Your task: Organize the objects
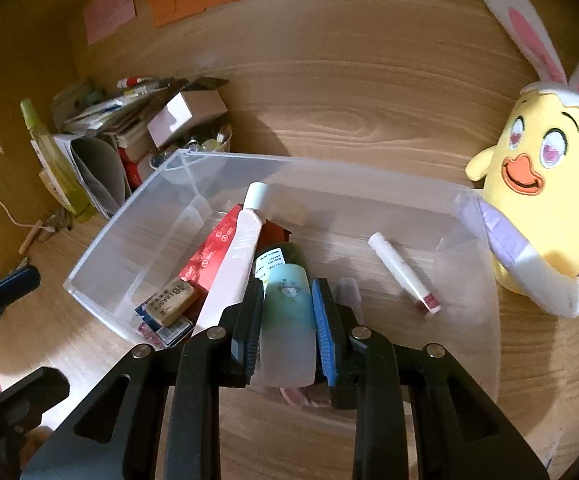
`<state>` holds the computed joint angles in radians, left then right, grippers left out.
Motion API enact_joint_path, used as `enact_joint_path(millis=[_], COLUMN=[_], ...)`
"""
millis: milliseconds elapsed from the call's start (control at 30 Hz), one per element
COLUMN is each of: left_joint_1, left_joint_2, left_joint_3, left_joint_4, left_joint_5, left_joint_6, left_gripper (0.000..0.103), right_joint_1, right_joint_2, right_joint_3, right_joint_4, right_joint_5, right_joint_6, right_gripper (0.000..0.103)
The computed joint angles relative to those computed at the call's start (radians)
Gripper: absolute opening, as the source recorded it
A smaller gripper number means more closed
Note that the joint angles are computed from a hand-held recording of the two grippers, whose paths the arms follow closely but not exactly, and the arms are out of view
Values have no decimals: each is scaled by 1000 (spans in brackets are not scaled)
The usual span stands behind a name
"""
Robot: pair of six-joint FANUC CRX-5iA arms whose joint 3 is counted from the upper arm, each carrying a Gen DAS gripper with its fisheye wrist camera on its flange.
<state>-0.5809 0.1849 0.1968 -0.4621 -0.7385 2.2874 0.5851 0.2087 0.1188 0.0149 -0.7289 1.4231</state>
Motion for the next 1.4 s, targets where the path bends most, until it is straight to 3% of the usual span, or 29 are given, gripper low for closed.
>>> enact_joint_path(millis=[133, 267, 433, 500, 567, 800, 1400], left_joint_1=[7, 9, 9, 8, 6, -11, -43], left_joint_2=[1, 1, -1, -1, -2, 0, 7], left_joint_3=[-4, -5, -5, -6, -5, 9, 15], left_joint_4=[16, 20, 23, 20, 18, -8, -30], left_joint_5=[5, 8, 11, 13, 13, -2, 11], left_joint_6=[-6, -8, -9, -6, -4, 4, 17], left_gripper=[99, 99, 99, 99, 99, 99, 99], right_joint_1=[13, 17, 11, 14, 18, 14, 22], right_joint_2=[-3, -43, -102, -125, -158, -234, -348], right_joint_3=[-12, -55, -95, -121, -166, -256, -411], right_joint_4=[39, 50, 28, 46, 77, 99, 187], right_joint_5=[-5, 28, 48, 61, 88, 123, 213], right_joint_6=[-16, -19, -7, -24, -52, -98, -219], right_gripper=[23, 43, 50, 60, 64, 70, 72])
